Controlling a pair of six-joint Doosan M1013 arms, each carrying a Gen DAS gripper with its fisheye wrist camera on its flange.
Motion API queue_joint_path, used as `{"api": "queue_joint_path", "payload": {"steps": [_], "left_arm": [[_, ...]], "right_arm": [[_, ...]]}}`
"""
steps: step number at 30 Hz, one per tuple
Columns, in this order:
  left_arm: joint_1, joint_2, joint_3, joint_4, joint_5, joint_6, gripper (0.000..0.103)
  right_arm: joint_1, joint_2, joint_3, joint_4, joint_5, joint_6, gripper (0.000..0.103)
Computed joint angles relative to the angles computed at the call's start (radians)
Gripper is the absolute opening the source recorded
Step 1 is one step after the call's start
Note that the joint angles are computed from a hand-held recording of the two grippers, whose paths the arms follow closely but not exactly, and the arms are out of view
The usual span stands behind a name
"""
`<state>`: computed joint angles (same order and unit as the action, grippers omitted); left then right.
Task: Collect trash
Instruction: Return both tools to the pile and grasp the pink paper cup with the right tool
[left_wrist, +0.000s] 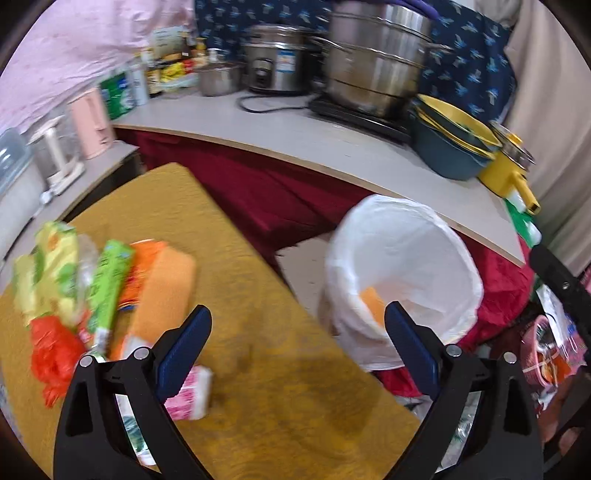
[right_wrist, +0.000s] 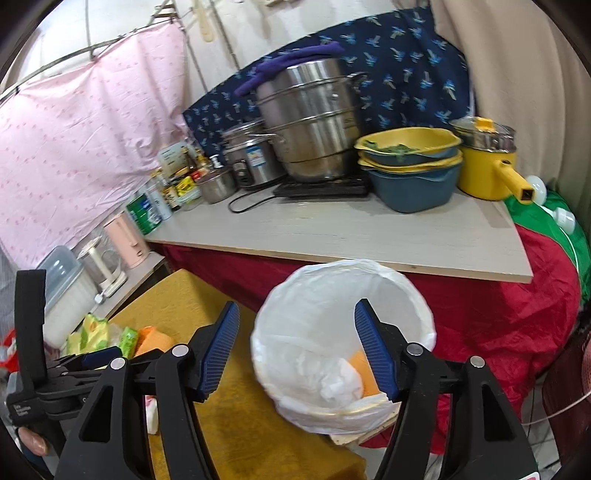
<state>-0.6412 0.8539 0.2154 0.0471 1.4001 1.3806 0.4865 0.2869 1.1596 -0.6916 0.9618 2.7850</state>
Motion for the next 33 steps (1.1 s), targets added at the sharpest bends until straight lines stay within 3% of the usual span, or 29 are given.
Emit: {"api": "queue_joint_path", "payload": {"steps": [1,5,14,24,33], "left_arm": [[0.004,-0.045,0.087,0.030,-0.047,-0.019,0.090],[0.024,-0.146,0.273,0.112,-0.143,-0.084,0.090],[0.092,-0.300,0.560,0.227,-0.232,-0.244,0.090],[0.159,-0.398,0.747,0.277,-0.251,-0.372,0.090],[0.186,-0.420,0.797,0.261,-0.241,-0.421,0.090]], "right_arm": [[0.004,0.008,-0.013,0.005,0.000,-0.013,0.066],[0.027,0.050,-0.079,0.045,-0.010,-0.077,0.068],[0.076,0.171,-0.236,0.211,0.003,-0.267,0.071],[0.118,0.279,-0.357,0.350,0.048,-0.440,0.075],[0.146,0.349,-0.426,0.381,0.108,-0.540,0.079]]}}
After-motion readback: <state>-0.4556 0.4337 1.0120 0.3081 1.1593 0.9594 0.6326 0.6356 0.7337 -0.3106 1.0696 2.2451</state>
